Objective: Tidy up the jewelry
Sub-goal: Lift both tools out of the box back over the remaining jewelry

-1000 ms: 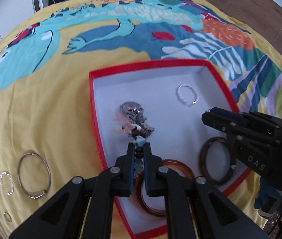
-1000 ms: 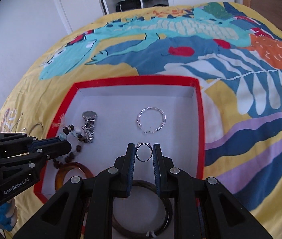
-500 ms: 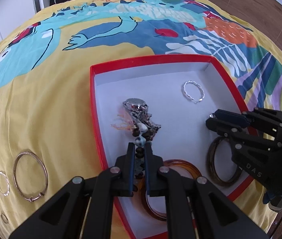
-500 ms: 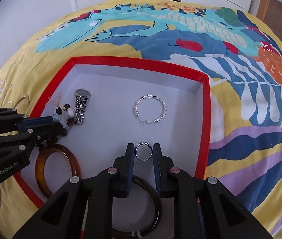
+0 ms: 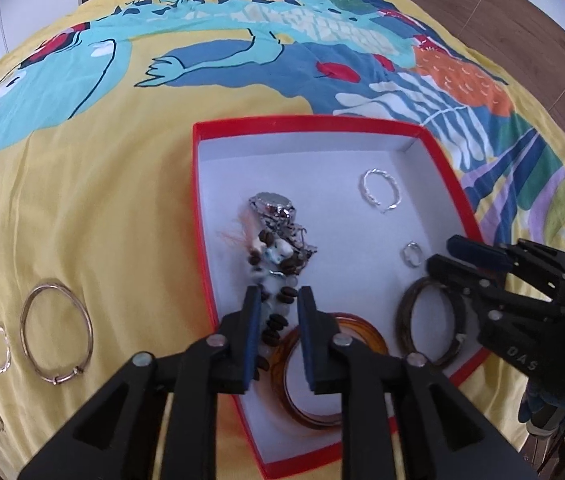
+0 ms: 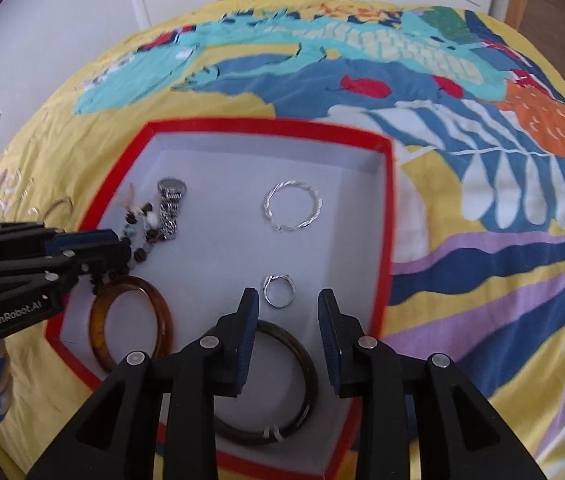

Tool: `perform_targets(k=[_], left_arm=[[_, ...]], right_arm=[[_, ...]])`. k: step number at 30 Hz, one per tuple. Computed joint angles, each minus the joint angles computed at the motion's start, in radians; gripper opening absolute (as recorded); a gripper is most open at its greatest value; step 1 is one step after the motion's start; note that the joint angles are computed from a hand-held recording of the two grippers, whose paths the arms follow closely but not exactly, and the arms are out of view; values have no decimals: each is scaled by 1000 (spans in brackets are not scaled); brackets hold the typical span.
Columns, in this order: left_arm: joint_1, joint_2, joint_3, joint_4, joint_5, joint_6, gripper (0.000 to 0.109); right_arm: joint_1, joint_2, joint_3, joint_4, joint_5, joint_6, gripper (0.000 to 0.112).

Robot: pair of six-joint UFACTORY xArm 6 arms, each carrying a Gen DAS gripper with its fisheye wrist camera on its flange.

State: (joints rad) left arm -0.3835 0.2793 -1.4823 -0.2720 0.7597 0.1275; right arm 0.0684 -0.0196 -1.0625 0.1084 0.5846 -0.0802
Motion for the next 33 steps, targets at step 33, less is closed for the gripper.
perform_targets(k=[33], left_arm=[[420, -802, 336, 18, 160, 158, 32]], right_arm=[[258, -737, 156, -327, 242, 439, 36]])
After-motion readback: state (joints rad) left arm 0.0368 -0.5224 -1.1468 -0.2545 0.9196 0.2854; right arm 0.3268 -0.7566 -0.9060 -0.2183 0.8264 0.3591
